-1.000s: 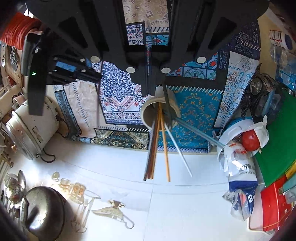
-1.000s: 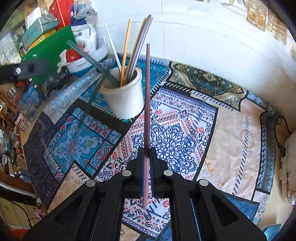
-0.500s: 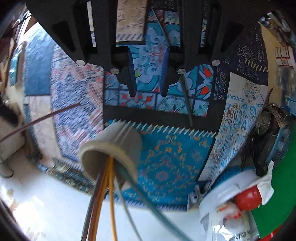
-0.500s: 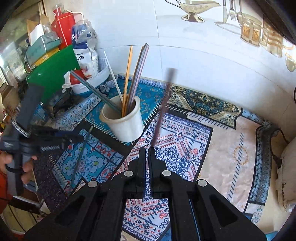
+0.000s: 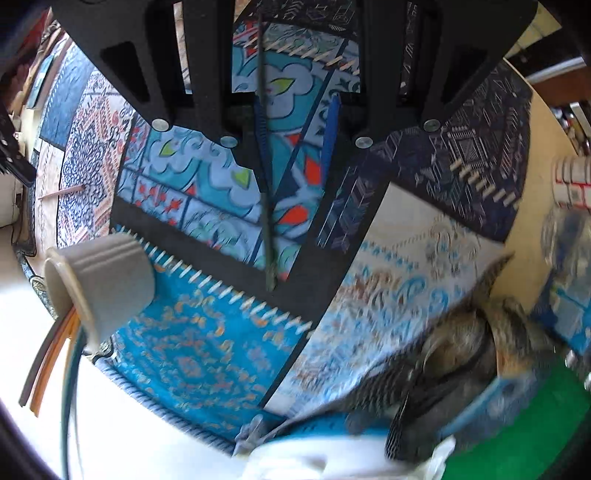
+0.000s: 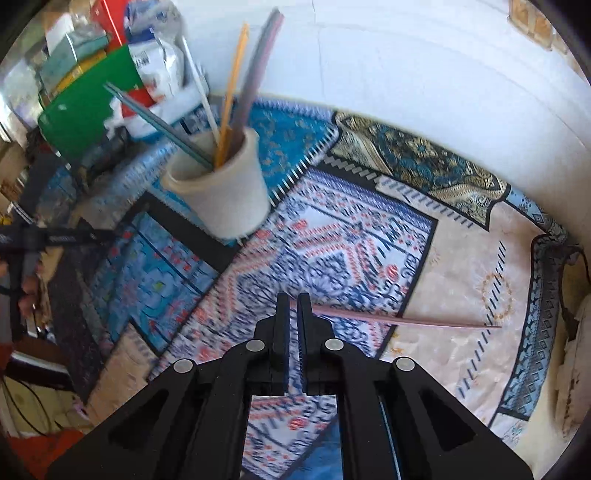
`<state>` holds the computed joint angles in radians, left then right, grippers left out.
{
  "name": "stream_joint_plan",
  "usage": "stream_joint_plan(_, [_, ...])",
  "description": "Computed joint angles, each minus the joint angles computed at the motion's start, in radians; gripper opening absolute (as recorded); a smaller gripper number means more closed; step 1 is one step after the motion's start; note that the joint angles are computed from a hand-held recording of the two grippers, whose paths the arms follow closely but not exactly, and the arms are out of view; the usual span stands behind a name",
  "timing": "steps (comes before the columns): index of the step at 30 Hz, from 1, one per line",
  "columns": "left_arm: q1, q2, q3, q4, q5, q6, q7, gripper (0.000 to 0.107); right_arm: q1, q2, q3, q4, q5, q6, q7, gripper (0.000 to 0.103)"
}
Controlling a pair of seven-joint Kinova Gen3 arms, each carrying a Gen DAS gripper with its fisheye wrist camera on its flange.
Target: Organize utensils
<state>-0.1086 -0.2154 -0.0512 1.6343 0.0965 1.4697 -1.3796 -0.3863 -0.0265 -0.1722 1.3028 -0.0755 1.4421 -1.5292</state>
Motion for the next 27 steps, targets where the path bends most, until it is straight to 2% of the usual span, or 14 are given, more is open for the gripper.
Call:
stream_joint_plan(1, [0.002, 0.002, 0.001, 0.007, 0.002, 0.003, -0.005, 0.025, -0.006, 0.025, -0.006, -0.018, 0.036, 0.033, 0.016, 0.022])
stream_joint_plan(4, [0.015, 0.005, 0.014, 0.031, 0.007, -0.005, -0.011, 0.025, -0.022, 0.065, -0.009, -0.034, 0.11, 0.072, 0.082, 0.03])
stream_joint_plan(7, [0.031, 0.011, 0.043, 0.045, -0.01, -0.026, 0.009, 0.025, -0.025, 0.115, 0.001, -0.06, 0.119, 0.128, 0.175, 0.032])
stream_joint_plan(10, [0.05, 0.017, 0.063, 0.044, -0.036, -0.05, 0.022, 0.025, -0.04, 0.131, 0.003, -0.052, 0.154, 0.124, 0.216, 0.032])
stream_joint_plan(13, [0.064, 0.023, 0.075, 0.046, -0.06, -0.079, 0.031, 0.025, -0.035, 0.145, 0.009, -0.06, 0.133, 0.135, 0.274, 0.032])
stream_joint_plan(17, [0.086, 0.043, 0.097, 0.04, -0.103, -0.105, 0.044, 0.025, -0.04, 0.169, 0.015, -0.089, 0.134, 0.147, 0.3, 0.032])
stream_joint_plan(20, [0.112, 0.069, 0.133, 0.014, -0.156, -0.115, 0.09, 0.019, -0.031, 0.219, 0.028, -0.159, 0.102, 0.194, 0.294, 0.035])
stream_joint_plan(23, [0.135, 0.086, 0.138, -0.005, -0.164, -0.1, 0.097, 0.005, -0.046, 0.269, 0.042, -0.223, 0.111, 0.225, 0.232, 0.034])
stream_joint_plan(25, [0.152, 0.091, 0.141, -0.014, -0.156, -0.085, 0.096, 0.005, -0.057, 0.287, 0.047, -0.239, 0.121, 0.23, 0.196, 0.029])
stream_joint_plan(27, [0.161, 0.089, 0.126, -0.015, -0.113, -0.074, 0.068, 0.005, -0.057, 0.297, 0.052, -0.254, 0.108, 0.231, 0.16, 0.017])
